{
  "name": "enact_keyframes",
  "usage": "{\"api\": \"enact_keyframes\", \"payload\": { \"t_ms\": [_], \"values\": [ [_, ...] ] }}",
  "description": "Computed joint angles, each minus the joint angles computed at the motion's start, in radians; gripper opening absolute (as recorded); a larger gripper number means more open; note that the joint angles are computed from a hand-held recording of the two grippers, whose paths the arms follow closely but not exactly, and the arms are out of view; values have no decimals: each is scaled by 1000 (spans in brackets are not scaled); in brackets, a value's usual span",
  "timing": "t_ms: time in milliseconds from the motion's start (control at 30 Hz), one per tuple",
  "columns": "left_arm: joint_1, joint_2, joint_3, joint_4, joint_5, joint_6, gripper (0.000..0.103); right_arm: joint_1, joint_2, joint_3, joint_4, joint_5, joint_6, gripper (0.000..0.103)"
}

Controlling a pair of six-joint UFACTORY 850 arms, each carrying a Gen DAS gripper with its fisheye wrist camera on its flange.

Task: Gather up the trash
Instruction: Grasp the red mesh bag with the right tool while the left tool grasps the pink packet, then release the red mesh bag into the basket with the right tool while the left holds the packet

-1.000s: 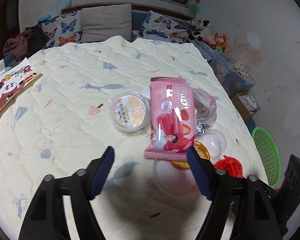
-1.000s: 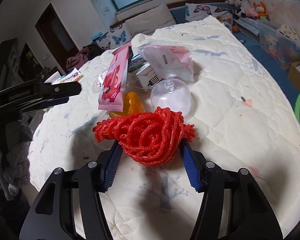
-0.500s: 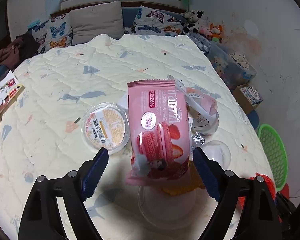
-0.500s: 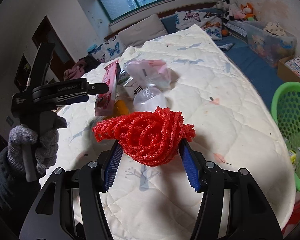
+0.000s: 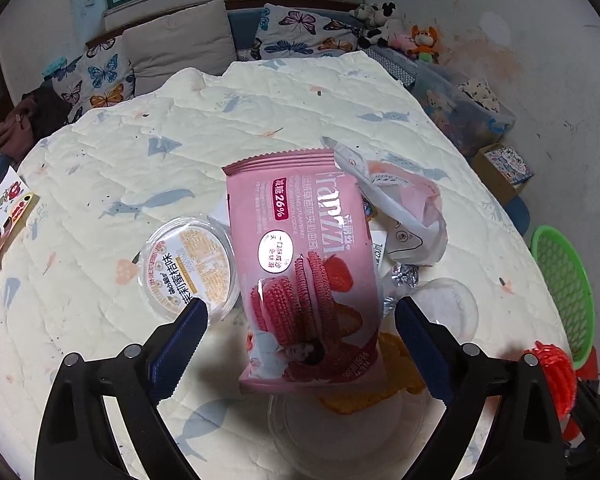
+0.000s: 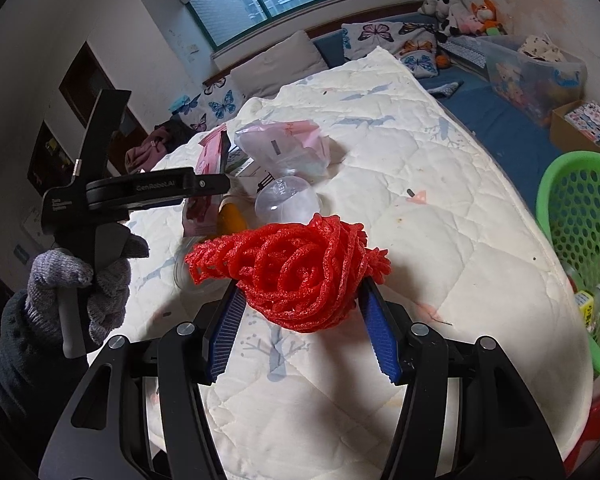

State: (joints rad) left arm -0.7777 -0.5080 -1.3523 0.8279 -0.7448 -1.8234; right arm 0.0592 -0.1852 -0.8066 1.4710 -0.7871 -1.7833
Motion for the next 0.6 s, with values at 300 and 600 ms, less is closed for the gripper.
{"api": "enact_keyframes", "payload": {
  "t_ms": [300,600],
  "values": [
    [8,-2,8,-9,26,-12,73,-7,2,4,6,3,5,58],
    [-17,52,73,82,38,-150,58,-25,18,13,19,-8,-2,58]
  ]
}}
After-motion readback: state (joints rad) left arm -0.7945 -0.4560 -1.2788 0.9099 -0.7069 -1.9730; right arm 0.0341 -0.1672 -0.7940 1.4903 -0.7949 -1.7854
